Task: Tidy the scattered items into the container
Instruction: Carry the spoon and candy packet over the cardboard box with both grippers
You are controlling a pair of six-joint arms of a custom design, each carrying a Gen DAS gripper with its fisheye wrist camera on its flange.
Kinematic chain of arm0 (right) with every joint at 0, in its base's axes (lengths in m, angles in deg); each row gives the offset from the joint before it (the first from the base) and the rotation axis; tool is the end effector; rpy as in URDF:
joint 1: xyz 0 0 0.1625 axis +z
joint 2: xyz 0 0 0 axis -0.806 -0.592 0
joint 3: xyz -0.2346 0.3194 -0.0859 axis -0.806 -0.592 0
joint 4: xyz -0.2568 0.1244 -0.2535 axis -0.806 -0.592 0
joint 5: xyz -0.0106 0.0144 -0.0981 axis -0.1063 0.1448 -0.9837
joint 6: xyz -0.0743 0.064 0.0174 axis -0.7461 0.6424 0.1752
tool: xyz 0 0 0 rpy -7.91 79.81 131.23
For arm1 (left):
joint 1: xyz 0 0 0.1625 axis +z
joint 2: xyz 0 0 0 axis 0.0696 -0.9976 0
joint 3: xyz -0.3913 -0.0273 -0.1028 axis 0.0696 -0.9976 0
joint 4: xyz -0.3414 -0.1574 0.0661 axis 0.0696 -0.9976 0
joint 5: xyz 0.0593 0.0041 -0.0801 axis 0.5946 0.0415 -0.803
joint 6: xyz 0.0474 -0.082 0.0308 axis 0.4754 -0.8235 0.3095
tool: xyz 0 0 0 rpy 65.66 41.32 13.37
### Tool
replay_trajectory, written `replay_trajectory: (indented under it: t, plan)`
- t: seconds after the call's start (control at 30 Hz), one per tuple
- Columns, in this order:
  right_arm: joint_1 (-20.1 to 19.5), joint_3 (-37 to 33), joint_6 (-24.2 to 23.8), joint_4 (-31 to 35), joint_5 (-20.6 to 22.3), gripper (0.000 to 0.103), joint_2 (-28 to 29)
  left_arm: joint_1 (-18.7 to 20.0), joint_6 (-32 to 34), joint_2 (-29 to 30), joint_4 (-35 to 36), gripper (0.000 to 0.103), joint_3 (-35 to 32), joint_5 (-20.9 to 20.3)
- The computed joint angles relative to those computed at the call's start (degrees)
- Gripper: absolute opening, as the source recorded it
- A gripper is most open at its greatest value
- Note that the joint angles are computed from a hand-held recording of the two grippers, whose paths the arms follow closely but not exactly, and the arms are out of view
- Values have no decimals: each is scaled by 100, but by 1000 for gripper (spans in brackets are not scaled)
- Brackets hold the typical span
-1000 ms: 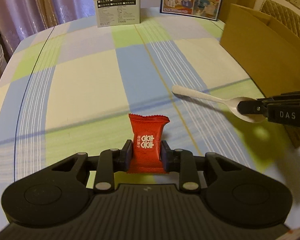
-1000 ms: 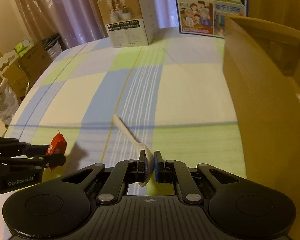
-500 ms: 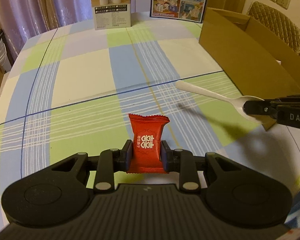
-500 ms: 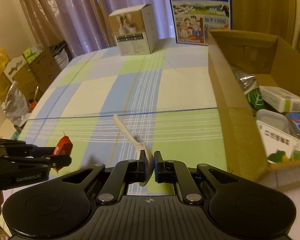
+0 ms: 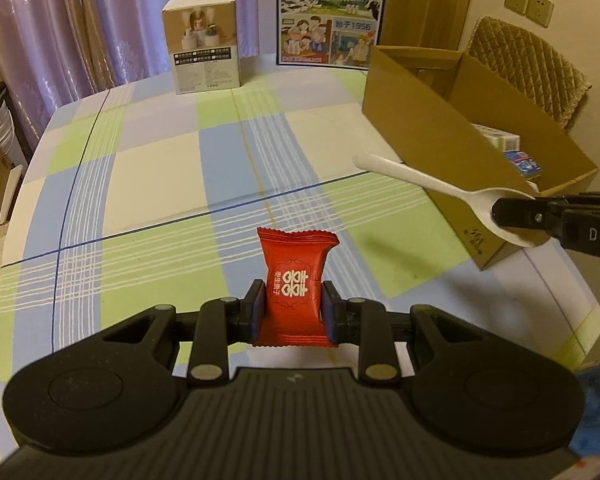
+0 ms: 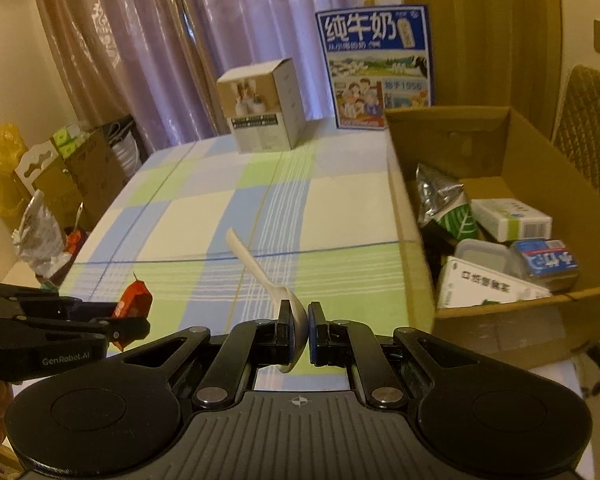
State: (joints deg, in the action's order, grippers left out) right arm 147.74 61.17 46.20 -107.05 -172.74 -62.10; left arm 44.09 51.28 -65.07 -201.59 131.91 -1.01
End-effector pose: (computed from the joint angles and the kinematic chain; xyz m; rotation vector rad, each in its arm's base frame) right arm 0.1694 -0.6423 0.1832 1.0923 -2.6018 0.6265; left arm -0.2149 -0.5649 0.1392 0.2412 2.2334 -0.8162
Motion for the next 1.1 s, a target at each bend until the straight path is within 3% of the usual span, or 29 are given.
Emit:
replay_trajectory:
  t: [0.23,0.5,0.83,1.1]
  plan:
    - [-94,182,31,-28,217,3,-377,-243,-187,101,178,24,-85,-21]
    - [-285,229,69,-110,374,3,-796,-461,133,503,53,24,-529,-205]
    - [-574,-130,112,-97,326,3,-1006,-533,734,1282,-155,24,-1524,-647]
    - [-680,-806,224,47,286,3,-730,-419,1258,2015,5,24,-2740,-986]
